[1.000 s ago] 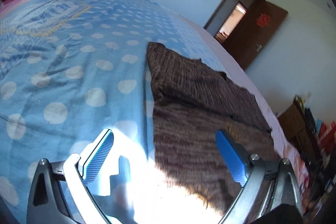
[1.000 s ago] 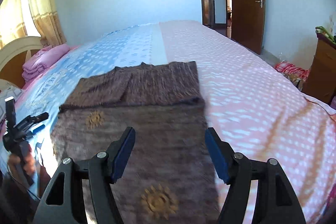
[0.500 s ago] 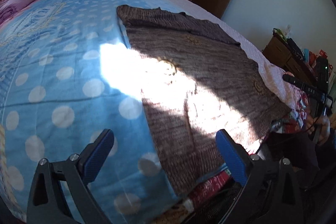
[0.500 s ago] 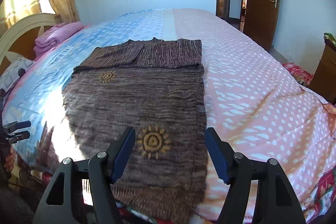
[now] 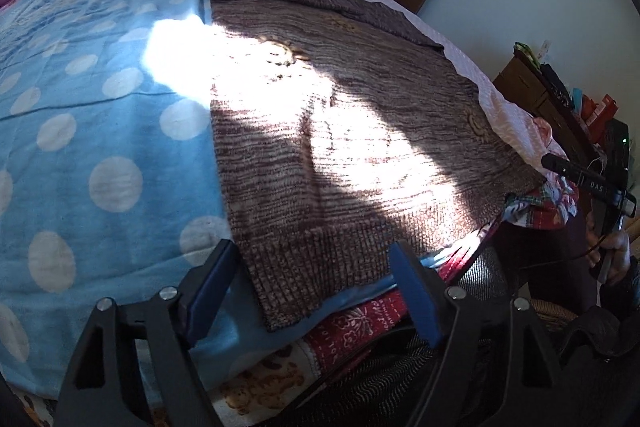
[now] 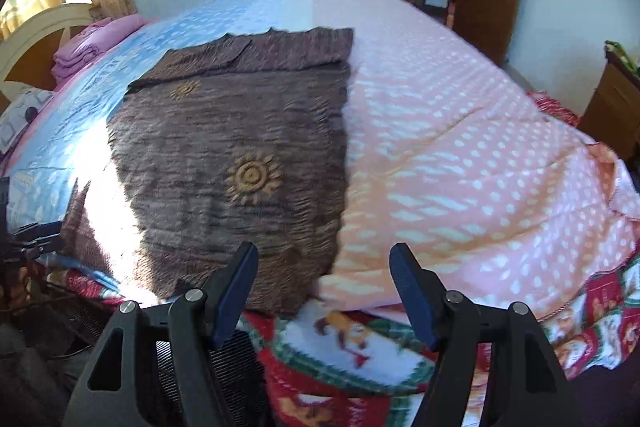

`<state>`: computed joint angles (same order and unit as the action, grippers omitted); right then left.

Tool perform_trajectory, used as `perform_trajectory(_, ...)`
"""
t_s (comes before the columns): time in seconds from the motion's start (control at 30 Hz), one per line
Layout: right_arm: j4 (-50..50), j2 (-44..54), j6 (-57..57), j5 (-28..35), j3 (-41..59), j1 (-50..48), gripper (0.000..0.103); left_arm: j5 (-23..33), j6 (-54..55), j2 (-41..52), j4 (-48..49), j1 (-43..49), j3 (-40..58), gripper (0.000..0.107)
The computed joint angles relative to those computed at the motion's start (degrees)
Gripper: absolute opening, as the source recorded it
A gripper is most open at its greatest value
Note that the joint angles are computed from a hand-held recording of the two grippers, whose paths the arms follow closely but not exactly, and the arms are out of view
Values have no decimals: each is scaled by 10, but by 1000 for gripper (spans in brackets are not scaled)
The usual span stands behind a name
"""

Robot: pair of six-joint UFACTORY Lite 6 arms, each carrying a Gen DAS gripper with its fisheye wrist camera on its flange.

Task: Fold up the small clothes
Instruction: 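Grasp the sweater hem with both tools and lift it toward the collar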

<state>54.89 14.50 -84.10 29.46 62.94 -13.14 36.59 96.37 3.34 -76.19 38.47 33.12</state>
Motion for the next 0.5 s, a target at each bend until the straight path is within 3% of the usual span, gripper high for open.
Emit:
perform_trajectory(0.1, -33, 1, 17, -22, -18, 31, 69, -10, 4, -7, -6, -12, -11, 73)
perform_trajectory(0.23, -38, -19, -8, -118, -72, 78, 69, -31, 8, -14, -13, -22, -18, 62)
perform_trajectory(0.27, -50, -27, -6, -143, -85, 90, 62, -31, 1, -14, -7, -22, -17, 58)
perform_trajectory(0.33, -89, -33, 15, -169, -94, 102, 38, -30, -24, -7, 15, -21, -9, 34)
perform_trajectory(0.37, -128, -17, 61, -147, -76, 97, 16, -28, -35, -2, 25, -20, -5, 30)
perform_trajectory(0.5, -111, 18, 69, -89, -37, 66, 10, -43, -36, -7, 22, -23, -10, 18)
